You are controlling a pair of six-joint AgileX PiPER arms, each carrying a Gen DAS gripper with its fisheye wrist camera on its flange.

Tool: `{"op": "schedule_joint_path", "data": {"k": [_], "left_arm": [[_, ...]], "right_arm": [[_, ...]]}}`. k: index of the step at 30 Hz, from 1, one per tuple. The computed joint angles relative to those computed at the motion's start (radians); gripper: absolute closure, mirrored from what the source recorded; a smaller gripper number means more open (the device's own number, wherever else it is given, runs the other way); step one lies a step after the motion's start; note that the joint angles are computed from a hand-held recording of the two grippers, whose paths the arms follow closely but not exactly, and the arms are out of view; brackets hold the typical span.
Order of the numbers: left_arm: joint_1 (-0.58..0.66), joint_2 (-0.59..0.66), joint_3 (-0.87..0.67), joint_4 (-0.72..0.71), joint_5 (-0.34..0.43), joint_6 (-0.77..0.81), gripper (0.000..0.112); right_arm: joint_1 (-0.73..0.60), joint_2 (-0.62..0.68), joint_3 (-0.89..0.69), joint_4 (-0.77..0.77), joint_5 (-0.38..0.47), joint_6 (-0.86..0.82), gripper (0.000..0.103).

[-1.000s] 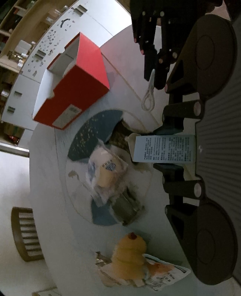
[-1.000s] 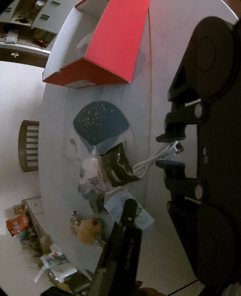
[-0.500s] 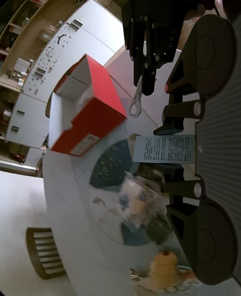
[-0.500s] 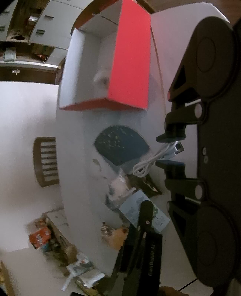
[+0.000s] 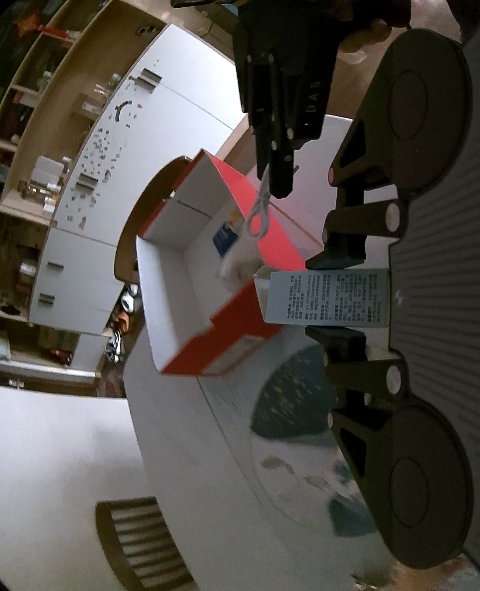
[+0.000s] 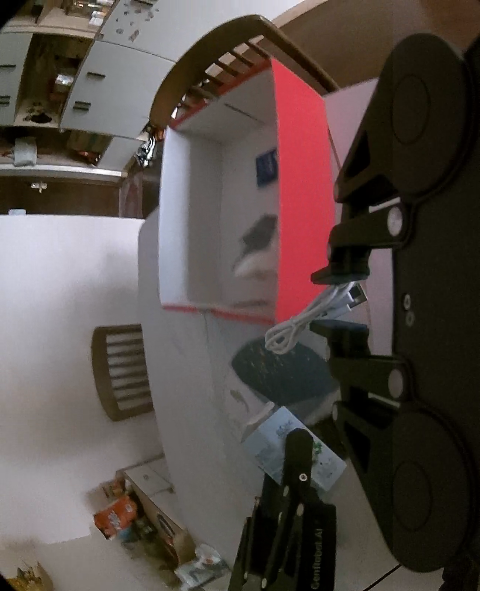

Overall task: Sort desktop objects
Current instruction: 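Carry the light-blue box and white cable over the red shoebox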

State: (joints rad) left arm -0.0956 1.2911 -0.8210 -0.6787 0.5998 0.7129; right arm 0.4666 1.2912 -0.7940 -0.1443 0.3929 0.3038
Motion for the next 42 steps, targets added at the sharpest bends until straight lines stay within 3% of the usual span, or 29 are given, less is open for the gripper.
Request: {"op": "schedule_joint_path", "data": {"k": [9, 19, 33, 42], "left_arm": [[-0.163, 0.140, -0.166, 0.117, -0.080, -0.174, 0.083], [-0.248, 0.314, -0.387, 0.303, -0.102, -0.379, 0.083], [-0.264, 0.563, -0.660, 0.440, -0.029, -0.512, 0.083], [-0.261, 0.711, -0.804, 0.519, 0.033, -0.575, 0.083]], "right_arm": [[-0.221, 0.036, -0.061, 0.332, -0.009, -0.462, 0.084], [-0.378, 0.153, -0.165, 0.591, 0.023, -0.816, 0.084], [-0.463, 0.309, -0.285, 0.703, 0.082, -0.996, 0.084], [-0.453, 0.428, -0.358, 0.632, 0.082, -0.939, 0.084]]}}
